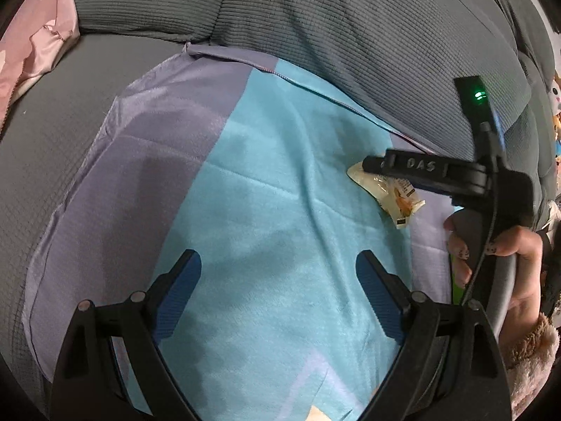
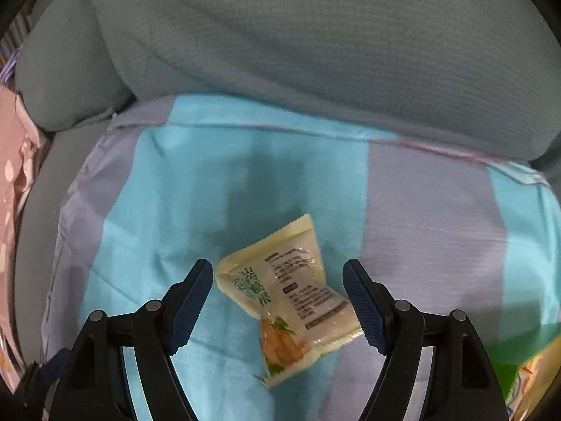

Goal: Organize snacks
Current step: 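Move the right gripper back to the cream bread packet, then grasp the cream bread packet with the right gripper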

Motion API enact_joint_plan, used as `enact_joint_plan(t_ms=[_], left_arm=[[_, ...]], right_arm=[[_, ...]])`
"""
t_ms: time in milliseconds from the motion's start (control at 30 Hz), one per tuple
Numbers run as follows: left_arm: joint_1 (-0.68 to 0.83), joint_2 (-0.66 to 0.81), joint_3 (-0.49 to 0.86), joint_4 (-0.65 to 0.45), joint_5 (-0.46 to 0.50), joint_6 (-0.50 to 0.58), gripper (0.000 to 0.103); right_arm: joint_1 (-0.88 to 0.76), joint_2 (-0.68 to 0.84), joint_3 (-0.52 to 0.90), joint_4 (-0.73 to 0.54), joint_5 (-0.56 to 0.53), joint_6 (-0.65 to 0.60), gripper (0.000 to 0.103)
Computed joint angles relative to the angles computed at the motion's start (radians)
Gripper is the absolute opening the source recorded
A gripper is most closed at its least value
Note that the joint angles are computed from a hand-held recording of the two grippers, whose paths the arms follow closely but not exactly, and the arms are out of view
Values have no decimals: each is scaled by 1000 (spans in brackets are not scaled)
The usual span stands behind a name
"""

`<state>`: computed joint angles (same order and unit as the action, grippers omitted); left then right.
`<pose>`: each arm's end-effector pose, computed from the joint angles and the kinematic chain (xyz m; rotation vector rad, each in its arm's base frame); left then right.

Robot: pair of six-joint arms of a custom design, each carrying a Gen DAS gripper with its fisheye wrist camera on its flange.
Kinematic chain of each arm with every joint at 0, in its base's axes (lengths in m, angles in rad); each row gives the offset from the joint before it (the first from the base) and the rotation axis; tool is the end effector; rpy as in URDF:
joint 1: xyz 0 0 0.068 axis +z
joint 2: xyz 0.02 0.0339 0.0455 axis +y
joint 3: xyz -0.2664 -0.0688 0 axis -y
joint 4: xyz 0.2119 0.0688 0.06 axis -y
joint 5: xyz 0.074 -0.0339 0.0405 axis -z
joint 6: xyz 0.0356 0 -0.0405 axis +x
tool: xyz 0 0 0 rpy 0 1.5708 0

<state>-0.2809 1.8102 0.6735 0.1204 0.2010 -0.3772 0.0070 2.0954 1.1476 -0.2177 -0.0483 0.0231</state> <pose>0.2710 -0.0856 0.1127 -0.0513 2.6382 -0.4943 0.3690 0.0043 0.1063 0.0084 2.7362 0.0745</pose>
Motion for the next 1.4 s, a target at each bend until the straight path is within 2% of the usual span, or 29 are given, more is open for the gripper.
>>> enact_joint_plan(t_ms=[133,233,267,400,433,600,767,900,1067,1167,1200,1333,1400], left_arm=[[-4,10,7,-12,10,7,90],[-14,5,-2,-7,-9,13,90],[-17,3,-4,-7,-15,18,90],[-18,3,-8,-1,-11,16,90],[-19,2,-10,1,-13,15,90],[-22,-6,-20,5,-23,22,90],[-22,-16,-34,6,-32,22,90],[-32,-16,-38,2,-68,20,90],[-54,-21,-51,0,-72,25,90],[-66,-18,-46,-22,-60,33,90],[-70,-18,-46,-27,-57,33,90],[-75,-30,-57,-29,-16,37,89],[-96,-38,-63,-26,6,41,89]], right_arm=[[-7,43,24,-5,-10,-10,77],[-28,44,-14,52,-63,5,76],[-34,42,-29,73,-76,10,74],[-50,-4,-102,111,-112,26,47],[-56,-15,-115,108,-128,31,44],[-74,-91,-214,102,-189,36,40],[-111,-222,-381,136,-246,112,40],[-138,-326,-572,243,-300,165,40],[-195,-354,-694,292,-386,197,40],[-194,-386,-727,297,-402,193,40],[-194,-407,-735,290,-403,187,43],[-242,-536,-788,289,-456,174,66],[-262,-602,-797,269,-455,154,67]])
